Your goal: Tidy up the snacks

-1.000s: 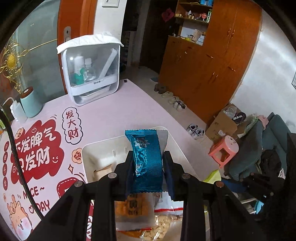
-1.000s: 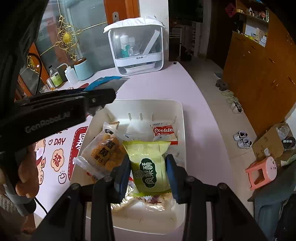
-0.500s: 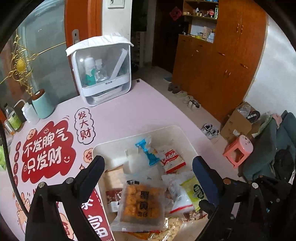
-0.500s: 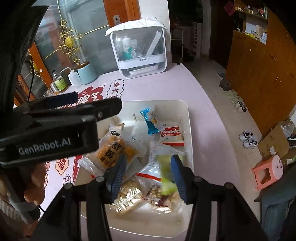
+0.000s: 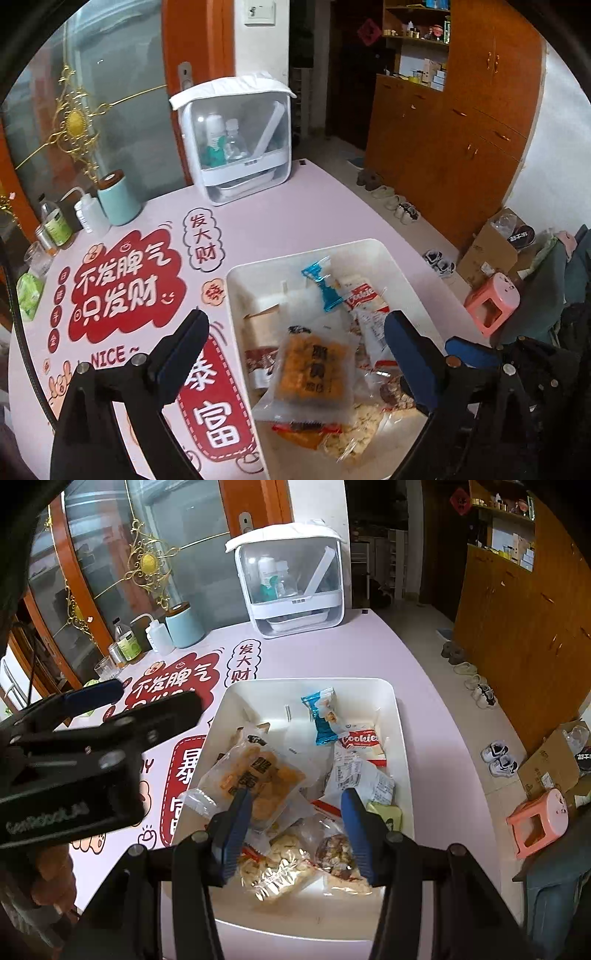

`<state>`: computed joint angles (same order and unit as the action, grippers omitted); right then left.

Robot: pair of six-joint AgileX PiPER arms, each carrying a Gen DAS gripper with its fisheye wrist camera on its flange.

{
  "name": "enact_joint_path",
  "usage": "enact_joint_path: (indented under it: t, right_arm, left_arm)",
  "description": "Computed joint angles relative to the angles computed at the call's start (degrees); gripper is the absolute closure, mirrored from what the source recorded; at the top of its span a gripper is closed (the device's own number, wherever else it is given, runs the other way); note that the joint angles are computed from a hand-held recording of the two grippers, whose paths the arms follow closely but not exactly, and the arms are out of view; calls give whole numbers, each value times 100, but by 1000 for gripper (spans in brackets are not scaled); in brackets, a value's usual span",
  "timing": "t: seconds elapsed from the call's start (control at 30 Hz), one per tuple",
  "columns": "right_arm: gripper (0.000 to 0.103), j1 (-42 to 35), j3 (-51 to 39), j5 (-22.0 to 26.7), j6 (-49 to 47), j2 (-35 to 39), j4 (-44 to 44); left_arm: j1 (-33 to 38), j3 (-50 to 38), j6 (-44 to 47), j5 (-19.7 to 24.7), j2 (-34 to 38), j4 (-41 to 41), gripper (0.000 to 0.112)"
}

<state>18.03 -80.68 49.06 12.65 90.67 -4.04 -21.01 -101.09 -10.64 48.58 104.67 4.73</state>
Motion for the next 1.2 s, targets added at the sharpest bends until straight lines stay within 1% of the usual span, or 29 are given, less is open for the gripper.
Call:
enact_joint_path:
  t: [0.17,0.27,0.4,0.5,0.6,0.73,0.9,1.03,1.1,1.2]
  right_arm:
    - [52,211,157,-52,262,-87,-74]
    - [52,462,277,-94,597,-154,-279]
    - [52,896,394,-61,1098,-256,-549]
    - [52,1255,425,-8,1520,-341,-769]
    - [52,1607,426,64,1925,-425,-1029]
    - [52,1943,274,198,2290,-443,-1184]
    - [52,2360,-103,457,2681,-415,-1514]
    - [52,2716,-357,706,3065,-372,-1909]
    - [52,2834,-421,753,3131,-344,-2019]
    - [52,2981,-533,829,3209,-263,-2120]
  left_arm:
    - [142,718,-67,-179,-521,118,17]
    - [269,1188,-80,-258,-849,163,17]
    - [460,1860,-165,-273,-1362,275,17]
    - [669,2375,-82,-296,-1807,216,17]
    - [843,2812,-146,-276,-2231,358,17]
    - [1148,3202,-225,-143,-2757,437,17]
    - [1590,3450,-230,110,-3291,399,16]
    - [1809,3416,-246,419,-3505,388,15]
    - [1866,3373,-266,569,-3562,394,13]
    - [1931,3384,-264,663,-3655,372,13]
